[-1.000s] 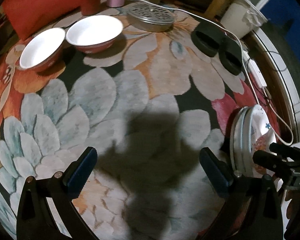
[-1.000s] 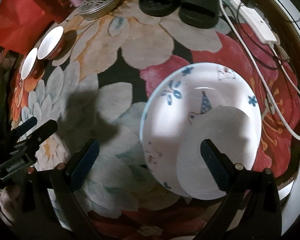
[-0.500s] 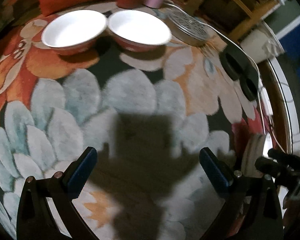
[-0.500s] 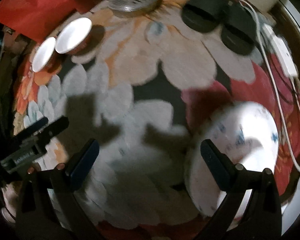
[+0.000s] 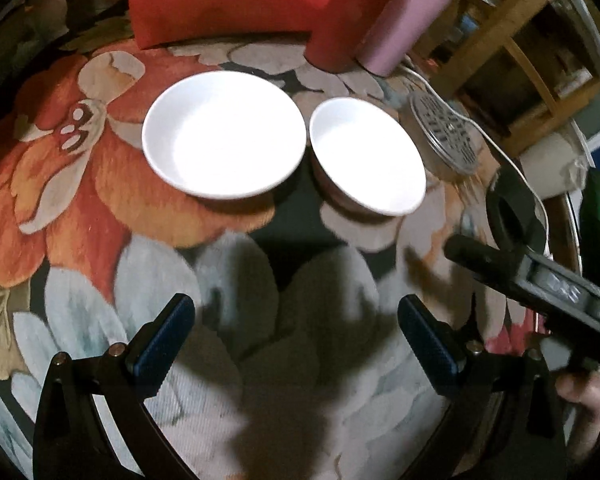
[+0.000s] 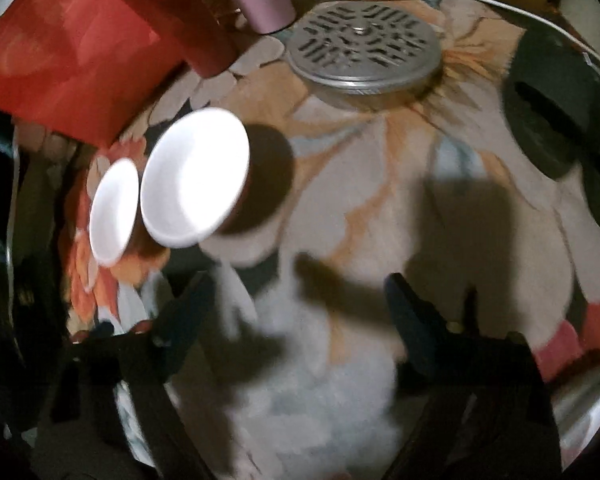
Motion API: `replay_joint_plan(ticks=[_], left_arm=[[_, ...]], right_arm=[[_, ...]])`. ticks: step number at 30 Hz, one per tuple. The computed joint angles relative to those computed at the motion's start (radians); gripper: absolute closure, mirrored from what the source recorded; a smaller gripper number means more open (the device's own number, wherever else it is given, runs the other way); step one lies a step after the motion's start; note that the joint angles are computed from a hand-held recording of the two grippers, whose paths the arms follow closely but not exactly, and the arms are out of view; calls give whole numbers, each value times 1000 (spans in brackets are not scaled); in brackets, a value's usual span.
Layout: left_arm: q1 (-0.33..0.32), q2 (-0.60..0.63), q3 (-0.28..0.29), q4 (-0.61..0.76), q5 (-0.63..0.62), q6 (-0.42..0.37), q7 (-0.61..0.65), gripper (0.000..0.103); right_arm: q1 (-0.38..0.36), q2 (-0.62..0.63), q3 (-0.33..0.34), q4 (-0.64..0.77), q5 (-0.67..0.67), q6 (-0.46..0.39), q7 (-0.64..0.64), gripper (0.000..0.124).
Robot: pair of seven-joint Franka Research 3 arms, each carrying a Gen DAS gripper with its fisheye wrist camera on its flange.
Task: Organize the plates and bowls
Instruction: 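Move both tools away from the stack toward the two white bowls, then grasp the rim of one small white bowl with the right tool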
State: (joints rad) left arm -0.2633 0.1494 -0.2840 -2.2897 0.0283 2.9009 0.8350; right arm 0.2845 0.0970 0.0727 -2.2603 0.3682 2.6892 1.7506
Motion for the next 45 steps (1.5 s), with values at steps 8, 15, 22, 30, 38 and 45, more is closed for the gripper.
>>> replay_joint_plan(ticks=[8,15,22,30,38,45], left_arm=[[2,51,15,51,-11,16,-91,15],[44,63,-26,36,-59,41,-63,21],[75,56,-55,16,-129,58,14,32],[83,91,-82,54,-169,15,112,63],[53,145,-67,138,-149,-87,186,96],[63,53,-105,51,-241,-63,251,96]], right_arm=[[-31,178,23,210,164,-41,-37,65],[-44,271,44,301,198,-130,-88,110],[-78,232,71,262,251,-195,-303,110],[-77,158,51,170,364,-298,-492,111],[2,104,31,87,271,-160,-342,111],[34,16,31,12,160,-137,-242,110]])
